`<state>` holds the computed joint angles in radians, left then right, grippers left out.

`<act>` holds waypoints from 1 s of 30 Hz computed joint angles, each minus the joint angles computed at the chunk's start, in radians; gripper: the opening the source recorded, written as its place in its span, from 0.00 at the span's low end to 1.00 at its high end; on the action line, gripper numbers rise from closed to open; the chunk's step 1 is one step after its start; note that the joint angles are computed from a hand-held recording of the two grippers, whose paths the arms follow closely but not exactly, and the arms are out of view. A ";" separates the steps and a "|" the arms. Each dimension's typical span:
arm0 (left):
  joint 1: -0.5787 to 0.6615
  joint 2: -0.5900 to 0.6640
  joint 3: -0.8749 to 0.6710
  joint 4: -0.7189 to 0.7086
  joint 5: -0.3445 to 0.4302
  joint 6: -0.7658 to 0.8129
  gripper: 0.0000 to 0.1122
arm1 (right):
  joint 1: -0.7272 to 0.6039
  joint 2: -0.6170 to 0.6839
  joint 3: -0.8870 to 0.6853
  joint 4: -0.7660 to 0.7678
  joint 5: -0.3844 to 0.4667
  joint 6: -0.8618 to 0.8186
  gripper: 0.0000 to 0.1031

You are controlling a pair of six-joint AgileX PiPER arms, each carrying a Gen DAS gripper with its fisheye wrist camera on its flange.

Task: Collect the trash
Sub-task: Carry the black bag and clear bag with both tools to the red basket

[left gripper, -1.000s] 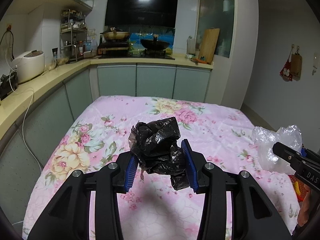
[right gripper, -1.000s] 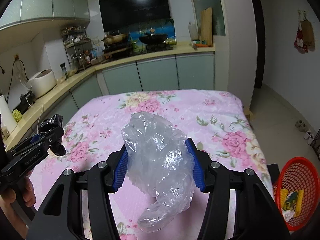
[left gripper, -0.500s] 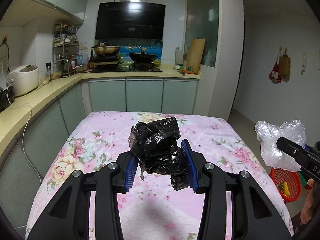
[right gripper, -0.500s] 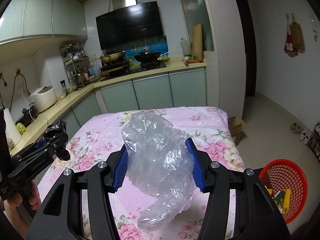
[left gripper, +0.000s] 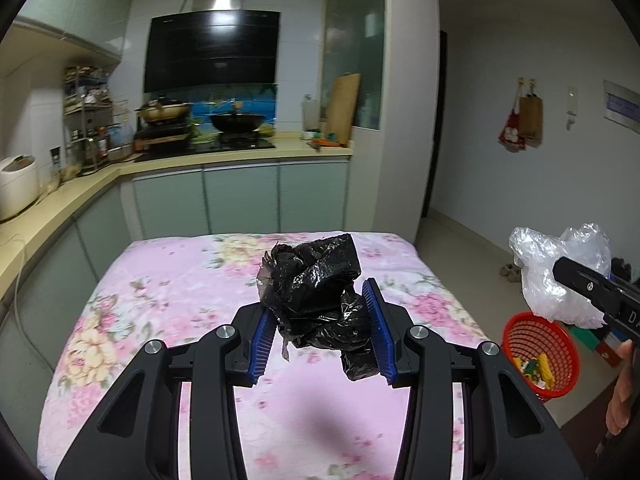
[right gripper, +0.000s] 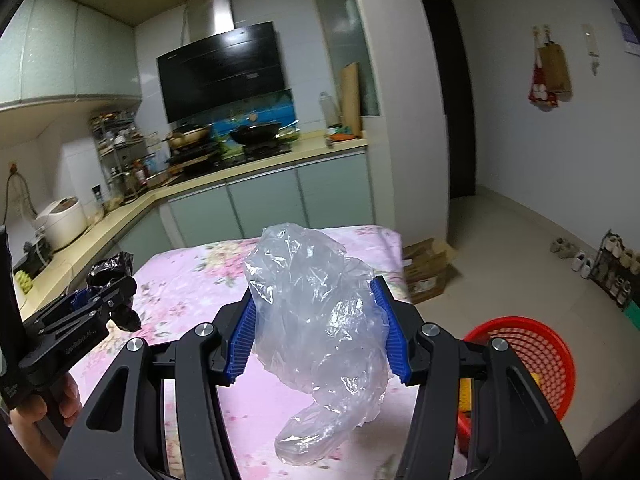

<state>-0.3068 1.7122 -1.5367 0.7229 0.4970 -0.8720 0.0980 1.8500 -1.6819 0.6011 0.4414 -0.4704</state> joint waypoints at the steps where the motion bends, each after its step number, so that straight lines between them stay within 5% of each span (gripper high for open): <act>1: -0.009 0.012 -0.016 -0.009 0.002 0.012 0.36 | -0.010 -0.001 0.003 -0.002 -0.003 0.003 0.51; 30: -0.205 0.423 -0.586 -0.436 0.104 0.502 0.36 | -0.230 -0.015 0.088 -0.152 -0.072 0.173 0.51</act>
